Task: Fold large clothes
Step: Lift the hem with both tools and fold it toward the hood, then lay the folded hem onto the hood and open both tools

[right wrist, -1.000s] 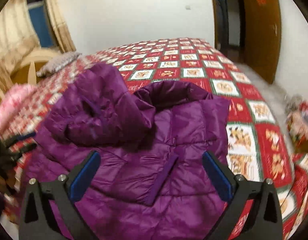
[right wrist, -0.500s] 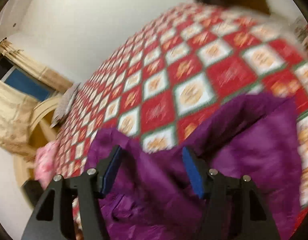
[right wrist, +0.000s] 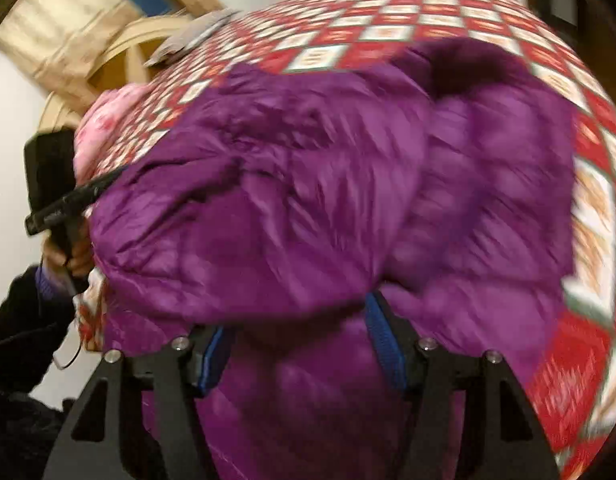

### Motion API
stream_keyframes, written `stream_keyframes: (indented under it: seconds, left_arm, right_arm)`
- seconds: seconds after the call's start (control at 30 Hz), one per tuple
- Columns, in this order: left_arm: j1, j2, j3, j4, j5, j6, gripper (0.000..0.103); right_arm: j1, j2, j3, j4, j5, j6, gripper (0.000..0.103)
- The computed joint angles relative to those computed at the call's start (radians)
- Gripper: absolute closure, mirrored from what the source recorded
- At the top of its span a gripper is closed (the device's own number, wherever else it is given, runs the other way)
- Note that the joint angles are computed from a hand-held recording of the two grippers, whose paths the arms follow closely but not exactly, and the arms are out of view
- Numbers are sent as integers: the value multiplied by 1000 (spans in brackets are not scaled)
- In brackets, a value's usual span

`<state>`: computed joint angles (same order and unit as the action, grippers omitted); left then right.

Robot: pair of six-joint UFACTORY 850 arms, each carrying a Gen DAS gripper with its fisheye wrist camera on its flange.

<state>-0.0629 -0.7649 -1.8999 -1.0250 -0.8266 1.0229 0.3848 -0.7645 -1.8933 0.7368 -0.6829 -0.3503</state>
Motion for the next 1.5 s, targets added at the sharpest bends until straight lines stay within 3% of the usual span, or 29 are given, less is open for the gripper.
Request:
stream_keyframes:
  seconds: [0.07,0.2,0.3,0.43,0.47,0.53,0.6,0.63,0.73,0.8,0.87,0.97,1.07,1.13,1.17,1.2,1.27,1.3,1.37,1.43,1.47,1.5]
  left_arm:
    - [1,-6,-7,27,13,-40,42]
    - [-2,-48,-69,-35,-22,-141,42]
    - [-22,-106,-155,-53,-72,-233,42]
    - [-42,-151,-199,-49,-157,-299,42]
    - [-51,-152,-195,-35,-167,-293,42]
    - [-66,-144,-175,-14,-150,-278,42]
    - [-79,-130,-144,-53,-111,-214,42]
    - [-83,-125,-139,-69,-94,-190,42]
    - [-99,-136,-190,-103,-41,-137,64]
    - [-110,-156,-250,-121,18,-106,65]
    - [-121,-170,-290,-147,129,-61,65]
    - [-135,-213,-362,-119,281,-68,65]
    - [-146,-244,-395,124,388,-235,65]
    - [-150,-284,-435,334,394,-434,65]
    - [-151,-312,-471,435,363,-536,65]
    - [-146,-333,-497,495,312,-604,65]
    - [-137,-335,-495,488,270,-621,65]
    - [-127,-300,-431,422,282,-567,65]
    - [-116,-245,-348,359,310,-511,65]
    - [-114,-206,-305,390,335,-547,64]
    - [-113,-186,-281,367,348,-531,64]
    - [-113,-163,-252,302,363,-484,64]
  right_arm:
    - [-21,58,95,127,62,-58,36]
    - [-48,120,195,481,247,-247,6]
    - [-55,84,152,573,254,-249,6]
    - [-34,-23,-5,216,197,99,8]
    - [-31,-52,-55,143,156,142,15]
    - [-17,-97,-122,85,100,139,42]
    - [6,-128,-176,-29,84,173,86]
    - [10,-139,-195,-35,85,165,86]
    - [10,-160,-244,2,128,133,88]
    - [8,-174,-284,11,180,116,88]
    - [5,-188,-316,38,254,89,88]
    - [19,-225,-378,-110,324,222,88]
    - [34,-301,-480,-418,281,485,88]
    - [44,-364,-572,-618,192,648,86]
    - [47,-384,-595,-671,155,704,78]
    - [46,-378,-577,-682,152,729,62]
    - [38,-304,-437,-651,226,742,45]
    - [37,-263,-373,-681,249,791,32]
    - [43,-167,-235,-857,299,976,19]
    - [54,-106,-173,-1066,269,1178,20]
    - [63,-59,-119,-1171,286,1264,29]
    - [71,-29,-78,-1234,319,1309,47]
